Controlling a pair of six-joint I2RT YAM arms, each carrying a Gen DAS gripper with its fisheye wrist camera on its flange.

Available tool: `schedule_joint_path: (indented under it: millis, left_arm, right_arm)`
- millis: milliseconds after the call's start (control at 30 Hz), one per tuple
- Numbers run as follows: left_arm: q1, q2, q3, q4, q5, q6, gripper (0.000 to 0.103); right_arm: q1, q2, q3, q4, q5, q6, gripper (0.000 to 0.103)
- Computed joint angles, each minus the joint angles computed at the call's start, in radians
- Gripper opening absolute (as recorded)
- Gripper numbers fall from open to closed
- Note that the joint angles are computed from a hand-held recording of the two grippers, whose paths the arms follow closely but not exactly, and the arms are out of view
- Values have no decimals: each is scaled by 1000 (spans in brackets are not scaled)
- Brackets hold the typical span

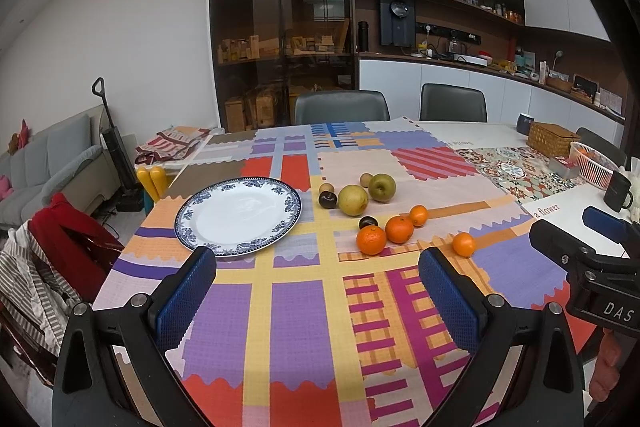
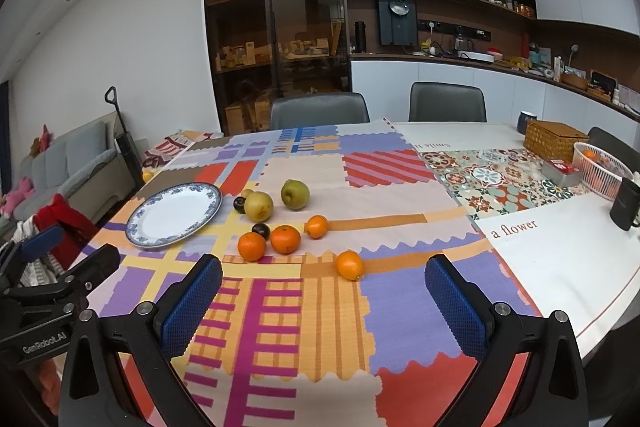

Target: Organize fruits

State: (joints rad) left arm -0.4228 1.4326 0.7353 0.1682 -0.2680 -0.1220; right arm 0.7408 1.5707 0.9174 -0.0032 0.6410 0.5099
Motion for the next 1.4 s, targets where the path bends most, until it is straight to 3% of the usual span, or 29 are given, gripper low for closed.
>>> schedule_joint_path:
  millis: [1033,1400]
  left_arm:
    - [-7,2,3,-1,-5,-2,103]
    - [-2,76,31,3,19,5,103]
  right_arm:
    - [3,7,2,3,-5,1,102]
    - [-25,46,9,4,-49,15,102]
